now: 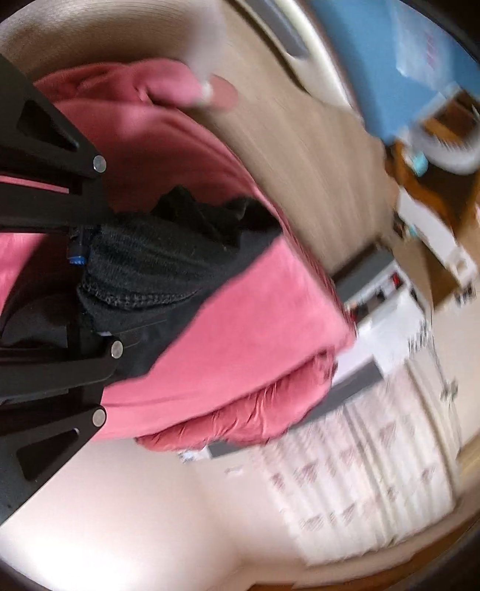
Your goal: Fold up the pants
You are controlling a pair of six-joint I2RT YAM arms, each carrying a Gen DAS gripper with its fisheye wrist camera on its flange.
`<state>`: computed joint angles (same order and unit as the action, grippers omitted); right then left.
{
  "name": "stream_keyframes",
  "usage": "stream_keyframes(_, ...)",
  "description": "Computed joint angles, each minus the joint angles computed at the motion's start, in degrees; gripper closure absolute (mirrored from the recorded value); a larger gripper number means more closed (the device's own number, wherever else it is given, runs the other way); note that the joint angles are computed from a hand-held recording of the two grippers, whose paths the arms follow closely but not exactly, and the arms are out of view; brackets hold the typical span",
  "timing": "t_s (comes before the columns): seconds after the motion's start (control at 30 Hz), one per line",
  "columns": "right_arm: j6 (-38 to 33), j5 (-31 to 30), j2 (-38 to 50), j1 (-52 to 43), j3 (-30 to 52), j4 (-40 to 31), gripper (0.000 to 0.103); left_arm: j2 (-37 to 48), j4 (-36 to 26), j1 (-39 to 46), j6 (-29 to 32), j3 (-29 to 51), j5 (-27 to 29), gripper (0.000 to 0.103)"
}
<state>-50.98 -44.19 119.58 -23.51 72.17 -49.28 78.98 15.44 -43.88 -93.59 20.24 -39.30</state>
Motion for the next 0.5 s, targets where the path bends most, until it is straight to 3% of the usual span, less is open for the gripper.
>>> stream_keyframes(0.23,2.01,-0.83,3.04,0.76,3.98,-4.02,0.097,-0.06,-2.11,-1.61,21.64,13.13,-1.39,0.085)
stream_keyframes(0.33,0.10,-4.08,6.63,-1.48,9.93,-13.09,0.092,2.55,-1.08,-1.70,29.02,19.14,1.20,0.085)
stream_keyframes(0.4,-0.38,-5.77,7.49,-3.39,12.33,-16.44,0.081,4.55,-1.25,-1.97,32.48,23.06,2.83,0.085)
stream_keyframes(0.47,-2.62,-7.35,7.26,-6.28,13.92,-18.63,0.063,7.05,-1.50,-2.47,35.72,27.24,4.52,0.085)
stream_keyframes(0.5,-3.48,-7.48,7.19,-7.30,14.62,-19.40,0.062,8.58,-1.46,-2.65,37.34,29.42,5.68,0.085)
